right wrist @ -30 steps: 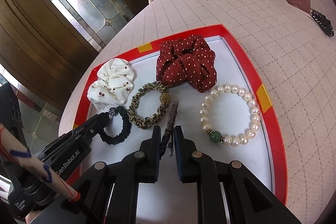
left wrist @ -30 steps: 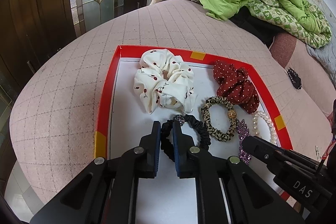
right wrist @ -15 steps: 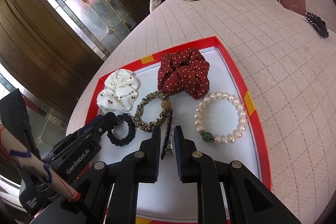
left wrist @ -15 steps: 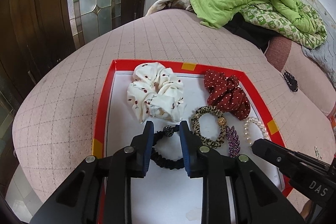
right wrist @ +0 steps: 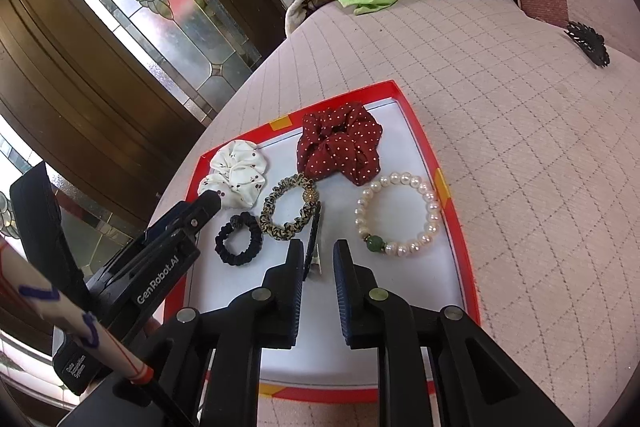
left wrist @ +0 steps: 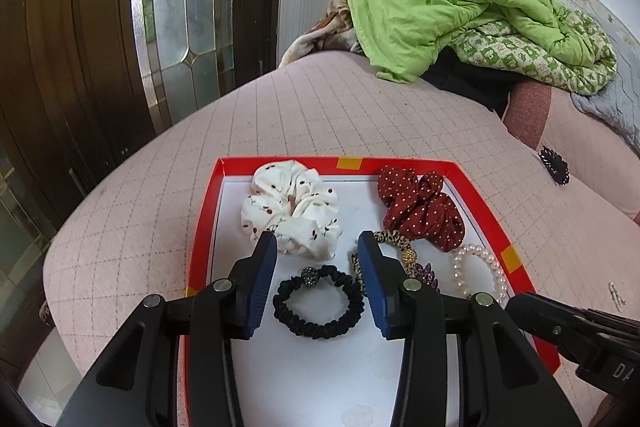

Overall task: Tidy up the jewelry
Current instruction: 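Lower both items into the tray and open both grippers, then move both grippers toward the jade bead bracelet with gold charm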

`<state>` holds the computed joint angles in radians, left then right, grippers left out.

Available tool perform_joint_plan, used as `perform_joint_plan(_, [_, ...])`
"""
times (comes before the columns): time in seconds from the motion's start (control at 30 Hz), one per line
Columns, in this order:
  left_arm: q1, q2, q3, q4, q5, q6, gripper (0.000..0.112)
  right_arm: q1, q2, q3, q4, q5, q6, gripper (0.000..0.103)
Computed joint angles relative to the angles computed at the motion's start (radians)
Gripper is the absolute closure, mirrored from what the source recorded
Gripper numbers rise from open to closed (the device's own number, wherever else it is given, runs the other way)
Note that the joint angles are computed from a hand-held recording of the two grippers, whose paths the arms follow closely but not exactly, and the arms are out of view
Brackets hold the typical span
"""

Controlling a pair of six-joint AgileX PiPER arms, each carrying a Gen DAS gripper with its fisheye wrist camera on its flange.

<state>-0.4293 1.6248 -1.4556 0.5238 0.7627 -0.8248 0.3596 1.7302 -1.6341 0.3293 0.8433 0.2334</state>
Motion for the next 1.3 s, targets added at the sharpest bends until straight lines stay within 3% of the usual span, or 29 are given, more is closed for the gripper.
perform_joint_plan(0.43, [-0.074,0.03,-0.048,0.097,0.044,-0.058,0.071,-0.048,-0.067,0.074,0.039,-0.004,-0.037,0.08])
perform_joint_plan(0.53, [-0.097,0.039,-0.062,0.119,0.053,-0.071,0.071,-0.07,-0.087,0.099,0.051,-0.007,-0.052,0.075])
perform_joint_plan(0.8, [-0.213,0.096,-0.151,0.154,0.072,-0.083,0.07,-0.19,-0.183,0.21,0.116,0.01,-0.16,0.072])
perform_joint_plan(0.93, [-0.321,0.164,-0.242,0.141,0.081,-0.019,0.07,-0.334,-0.261,0.317,0.178,0.031,-0.264,0.072])
perform_joint_plan(1.07, [-0.409,0.282,-0.394,0.026,0.098,0.12,0.069,-0.539,-0.321,0.408,0.265,0.072,-0.387,0.072])
perform_joint_plan(1.23, [-0.434,0.482,-0.672,-0.343,0.182,0.377,0.069,-0.863,-0.348,0.458,0.365,0.148,-0.546,0.072])
perform_joint_plan(1.3, [-0.442,0.558,-0.784,-0.404,0.245,0.404,0.069,-0.993,-0.334,0.459,0.391,0.169,-0.597,0.072])
